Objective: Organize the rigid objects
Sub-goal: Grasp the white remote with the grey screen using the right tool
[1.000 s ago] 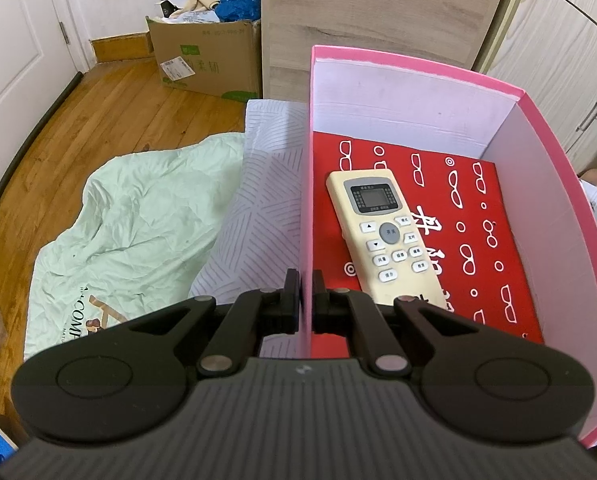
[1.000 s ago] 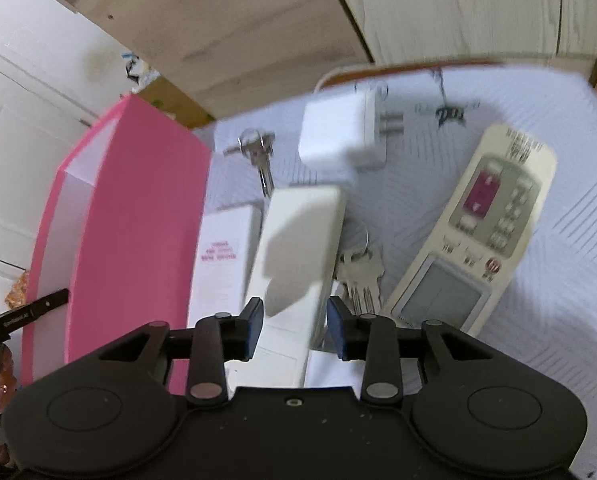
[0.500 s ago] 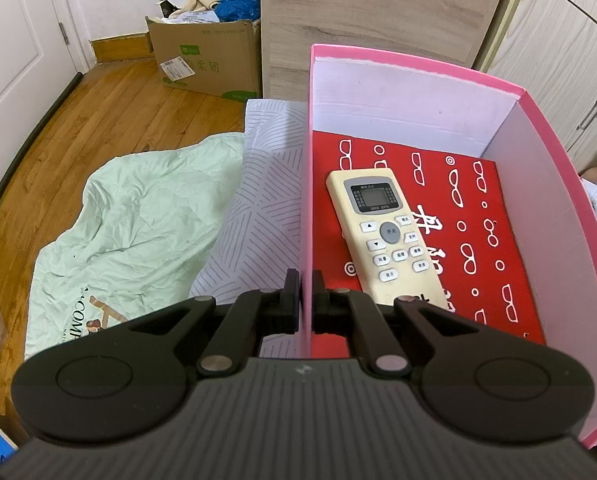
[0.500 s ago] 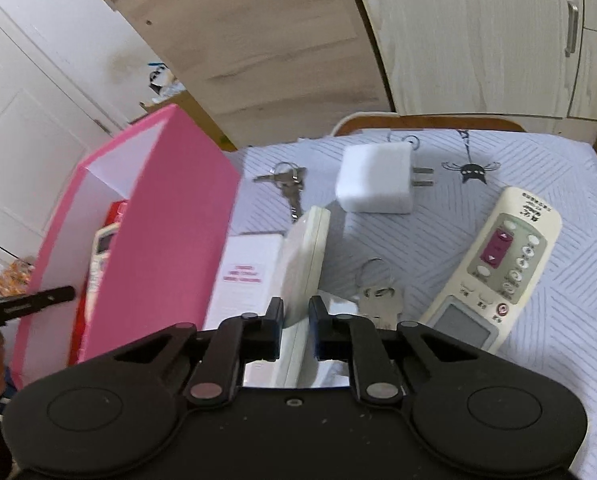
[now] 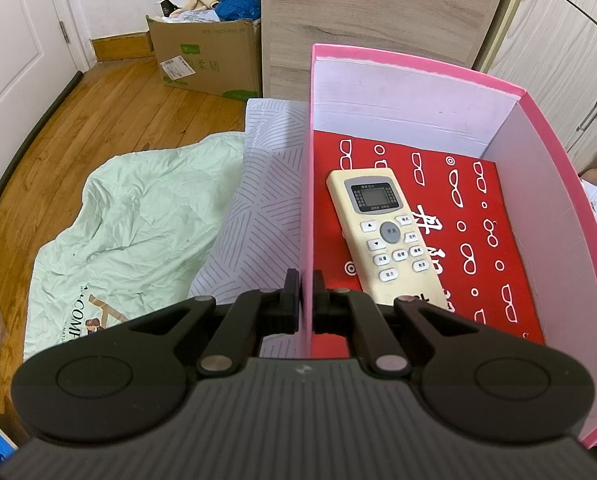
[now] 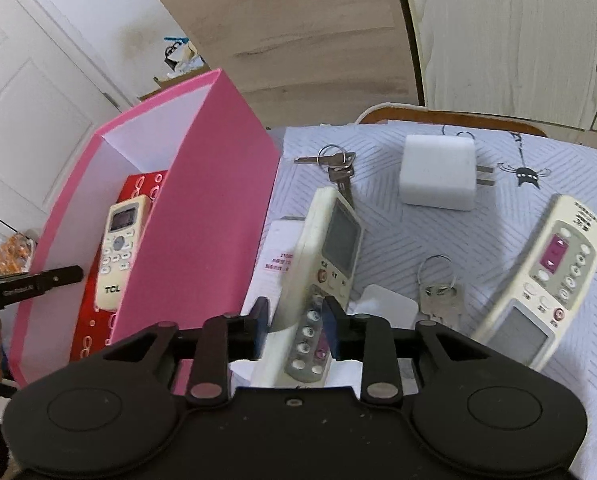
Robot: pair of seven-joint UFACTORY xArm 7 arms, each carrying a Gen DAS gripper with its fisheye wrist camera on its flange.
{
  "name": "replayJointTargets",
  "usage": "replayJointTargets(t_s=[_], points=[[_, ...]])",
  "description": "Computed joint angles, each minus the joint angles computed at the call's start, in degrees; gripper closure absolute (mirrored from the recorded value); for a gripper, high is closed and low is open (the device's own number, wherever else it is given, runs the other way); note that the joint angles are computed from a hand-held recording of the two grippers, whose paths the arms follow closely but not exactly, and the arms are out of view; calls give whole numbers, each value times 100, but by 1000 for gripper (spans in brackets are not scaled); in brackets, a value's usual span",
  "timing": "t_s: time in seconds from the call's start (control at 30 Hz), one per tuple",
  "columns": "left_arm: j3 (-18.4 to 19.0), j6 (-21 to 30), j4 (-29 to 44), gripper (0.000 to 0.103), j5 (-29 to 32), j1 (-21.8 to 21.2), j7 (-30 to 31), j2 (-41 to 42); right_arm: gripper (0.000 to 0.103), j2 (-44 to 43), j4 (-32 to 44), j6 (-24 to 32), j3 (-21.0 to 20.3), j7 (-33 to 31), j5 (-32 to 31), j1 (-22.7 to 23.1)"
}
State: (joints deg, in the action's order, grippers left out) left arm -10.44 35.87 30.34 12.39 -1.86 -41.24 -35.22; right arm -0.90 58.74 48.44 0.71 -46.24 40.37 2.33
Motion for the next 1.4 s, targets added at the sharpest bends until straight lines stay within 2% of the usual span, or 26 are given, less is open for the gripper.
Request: replayJointTargets(t_s=[0.17,0.23,0.3,0.47,0.67,0.83,0.87,0.9,0.97,1.07,1.13,1.23,1.27,1.33,1.37,1.4], points=[[6,-45,-25,99,-22,-11,-27,3,54,47,-50,-343,80,132,-139,77],[9,-41,-21,99,-18,-12,-22,8,51,117,22,-258,67,194,-164,69],[2,-36,-18,99,-16,-8,-30,10,42,248,127,-149,67,454,-309,48],[-5,-53,-25,99,-14,-10,-51,19,42,352,129,-384,120,350,19,-5],[-5,-52,-34,99,-21,-21,-69,15,40,318,-92,-1025,235,-171,169,85],[5,-53,-25,99,-20,-22,-58,20,43,241,-147,-1050,205,-87,162,106],[9,-60,-30,99,-27,-28,-56,19,47,227,-145,-999,183,-114,281,87],[3,-64,-34,99,-27,-28,-62,19,61,181,-147,-932,155,-296,556,52],[-1,-71,-43,99,-29,-31,-66,19,74,79,-144,-880,93,-491,816,7],[0,-55,-33,99,-22,-26,-61,17,75,176,-33,-555,3,-559,915,-77],[10,-56,-30,99,-32,-28,-57,17,75,161,-27,-583,19,-529,810,-86],[-7,-67,-42,99,-21,-23,-67,17,77,-18,-229,-1005,101,-535,498,9],[4,-64,-42,99,-23,-26,-57,13,77,-54,-293,-1164,129,-498,278,62],[12,-55,-29,99,-33,-28,-50,17,76,-18,-379,-1489,186,28,-501,154],[2,-60,-39,99,-36,-29,-64,13,70,1,-442,-1639,188,113,-654,184],[17,-58,-32,99,-35,-31,-43,14,73,35,-433,-1654,171,47,-568,200]])
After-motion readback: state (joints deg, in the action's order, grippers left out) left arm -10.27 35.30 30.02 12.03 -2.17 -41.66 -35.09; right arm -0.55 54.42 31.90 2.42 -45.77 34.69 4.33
